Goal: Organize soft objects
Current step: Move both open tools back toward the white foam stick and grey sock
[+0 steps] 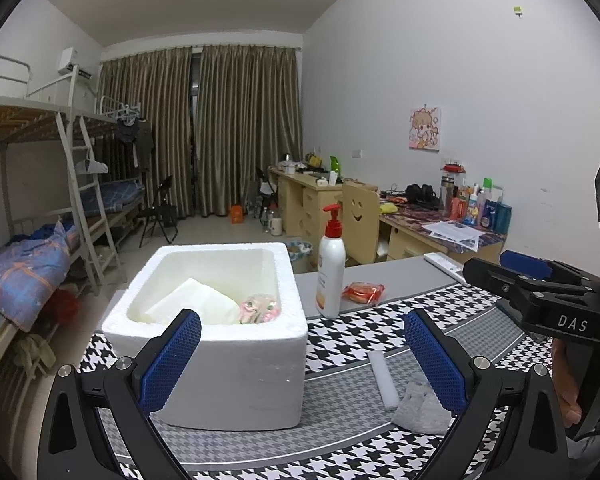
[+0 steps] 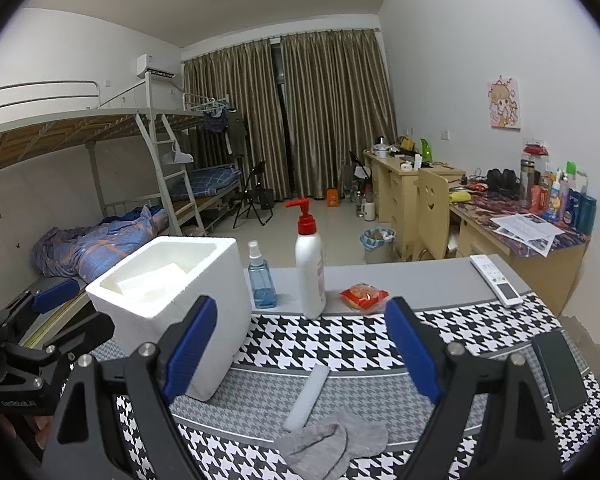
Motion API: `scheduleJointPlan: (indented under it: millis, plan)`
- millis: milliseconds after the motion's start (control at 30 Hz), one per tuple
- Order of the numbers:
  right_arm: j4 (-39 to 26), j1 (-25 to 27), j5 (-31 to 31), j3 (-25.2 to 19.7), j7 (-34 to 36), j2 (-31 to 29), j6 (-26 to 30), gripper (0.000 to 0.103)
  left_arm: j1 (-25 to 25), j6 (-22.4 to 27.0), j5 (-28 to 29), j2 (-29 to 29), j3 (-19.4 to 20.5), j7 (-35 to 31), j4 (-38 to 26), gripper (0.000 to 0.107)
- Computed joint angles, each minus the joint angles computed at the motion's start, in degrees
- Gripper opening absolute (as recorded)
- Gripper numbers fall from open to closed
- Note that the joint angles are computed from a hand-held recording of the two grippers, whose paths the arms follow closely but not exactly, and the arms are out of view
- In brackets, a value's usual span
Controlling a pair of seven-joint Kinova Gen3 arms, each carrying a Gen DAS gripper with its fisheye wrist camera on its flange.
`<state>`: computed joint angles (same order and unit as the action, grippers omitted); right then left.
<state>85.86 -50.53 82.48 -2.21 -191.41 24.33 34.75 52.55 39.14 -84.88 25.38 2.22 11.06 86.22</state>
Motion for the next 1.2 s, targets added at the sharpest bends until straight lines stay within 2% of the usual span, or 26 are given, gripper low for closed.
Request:
scheduleJointPlan:
  millis: [400,1200]
  plan:
    - [2.18,0.54,1.14,-0.6,-1.88,-0.47,0.88,0.089,0.64,-1.7,-0.31,1.25,-0.33,0.52,-0.33,0.102]
    - [7.95,2.72,3.21,-3.19,-7.01,-1.86,2.02,0.089,2.6,-5.69,5.3,4.51,-3.33,-3.97,-3.65,0.102]
